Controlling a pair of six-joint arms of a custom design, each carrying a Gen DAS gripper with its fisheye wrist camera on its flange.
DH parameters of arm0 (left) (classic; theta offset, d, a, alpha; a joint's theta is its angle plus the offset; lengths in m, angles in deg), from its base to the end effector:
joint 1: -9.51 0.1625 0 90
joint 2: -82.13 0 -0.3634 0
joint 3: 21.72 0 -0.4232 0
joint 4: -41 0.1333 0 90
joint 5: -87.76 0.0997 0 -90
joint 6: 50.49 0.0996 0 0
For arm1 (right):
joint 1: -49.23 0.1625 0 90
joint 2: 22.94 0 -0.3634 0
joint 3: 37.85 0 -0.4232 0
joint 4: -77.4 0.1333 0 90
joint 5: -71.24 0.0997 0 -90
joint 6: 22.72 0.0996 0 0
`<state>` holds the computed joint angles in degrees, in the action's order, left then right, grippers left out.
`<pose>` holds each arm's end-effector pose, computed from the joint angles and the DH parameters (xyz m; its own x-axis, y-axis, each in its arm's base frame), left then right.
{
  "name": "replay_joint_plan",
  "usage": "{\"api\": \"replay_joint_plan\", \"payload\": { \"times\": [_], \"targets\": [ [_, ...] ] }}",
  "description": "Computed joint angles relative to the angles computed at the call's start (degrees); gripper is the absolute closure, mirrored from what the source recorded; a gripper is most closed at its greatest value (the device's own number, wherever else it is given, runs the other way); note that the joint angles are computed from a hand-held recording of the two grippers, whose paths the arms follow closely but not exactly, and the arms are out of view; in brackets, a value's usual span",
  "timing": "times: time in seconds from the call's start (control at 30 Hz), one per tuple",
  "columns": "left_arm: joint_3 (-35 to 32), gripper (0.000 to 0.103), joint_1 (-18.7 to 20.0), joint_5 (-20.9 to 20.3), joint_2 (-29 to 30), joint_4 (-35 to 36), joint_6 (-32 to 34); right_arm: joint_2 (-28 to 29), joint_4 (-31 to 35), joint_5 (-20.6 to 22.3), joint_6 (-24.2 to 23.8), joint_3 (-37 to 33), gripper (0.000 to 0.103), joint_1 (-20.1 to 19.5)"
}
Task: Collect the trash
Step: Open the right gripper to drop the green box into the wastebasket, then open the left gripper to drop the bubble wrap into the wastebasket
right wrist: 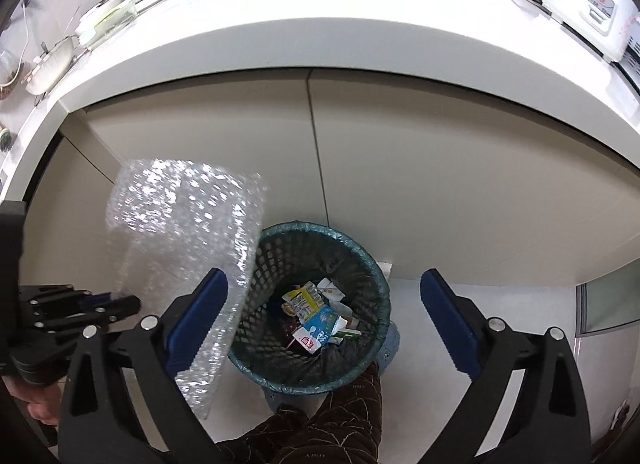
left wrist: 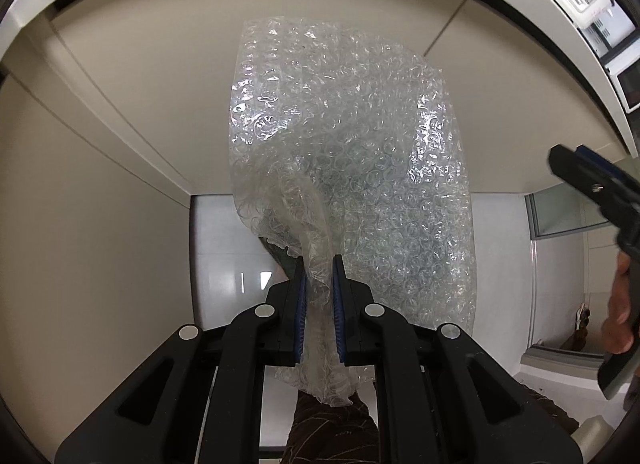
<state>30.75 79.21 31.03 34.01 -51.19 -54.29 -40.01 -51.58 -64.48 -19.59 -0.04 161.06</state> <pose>-0.0878 -0.7790 0.3140 -0.7983 0.2467 -0.5495 0.2944 0.9557 0.0013 0.3772 -0.7749 0.0845 -0.7496 -0.0034 0.6619 -0.3127 0.8832 -0.3497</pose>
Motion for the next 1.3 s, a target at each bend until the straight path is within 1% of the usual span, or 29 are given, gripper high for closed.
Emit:
{"api": "replay_joint_plan", "payload": {
  "times": [0.13, 0.27, 0.57, 0.67, 0.73, 0.87, 0.93, 1.07, 1.1, 1.17, 1.2, 1.27, 1.3],
  "targets": [
    [-1.61, 0.092, 0.12, 0.01, 1.38, 1.28, 0.59, -1.45, -1.21, -0.22, -0.64, 1.78, 0.010, -0.27],
    [-3.69, 0.092, 0.10, -0.27, 3.33, 2.59, 0.81, -2.89, -1.24, -0.54, -0.06, 3.52, 0.010, -0.39],
    [-11.28, 0.091, 0.28, -0.45, 8.34, 6.27, 3.08, -2.91, 0.48, -1.00, 1.22, 2.10, 0.010, -0.58],
    [-12.51, 0.086, 0.55, -0.44, 9.16, 7.01, 3.57, -2.67, 0.84, -1.14, 1.59, 1.47, 0.010, -0.69],
    [-11.98, 0.083, 0.60, -0.14, 8.95, 6.88, 3.49, -2.77, 0.99, -1.22, 1.86, 1.54, 0.010, -0.78],
    [-12.71, 0.082, 0.94, 0.47, 9.46, 7.45, 3.54, -3.41, 0.89, -1.08, 2.25, 2.50, 0.010, -1.08],
    [-11.62, 0.082, 1.09, 0.72, 9.02, 6.71, 3.63, -3.57, 0.99, -1.00, 2.48, 2.77, 0.010, -1.14],
    [-11.95, 0.080, 1.38, 1.09, 9.42, 6.43, 3.46, -3.44, 1.71, -0.85, 2.15, 2.60, 0.010, -1.04],
    [-11.02, 0.078, 1.03, 1.51, 9.28, 5.68, 3.00, -3.07, 2.12, -0.91, 2.06, 1.95, 0.010, -0.95],
    [-11.56, 0.077, 1.26, 1.70, 9.63, 5.70, 3.03, -3.00, 2.25, -0.96, 1.73, 1.82, 0.010, -0.80],
    [-10.44, 0.075, 1.17, 1.77, 9.38, 4.70, 2.61, -3.06, 2.22, -0.91, 1.41, 1.82, 0.010, -0.78],
    [-10.10, 0.068, 1.30, 1.53, 9.12, 3.54, 2.25, -2.97, 2.15, -0.97, 1.28, 1.67, 0.010, -0.71],
    [-9.22, 0.061, 1.24, 1.56, 8.73, 2.56, 2.10, -2.84, 2.21, -0.89, 1.31, 1.38, 0.010, -0.72]
  ]
}}
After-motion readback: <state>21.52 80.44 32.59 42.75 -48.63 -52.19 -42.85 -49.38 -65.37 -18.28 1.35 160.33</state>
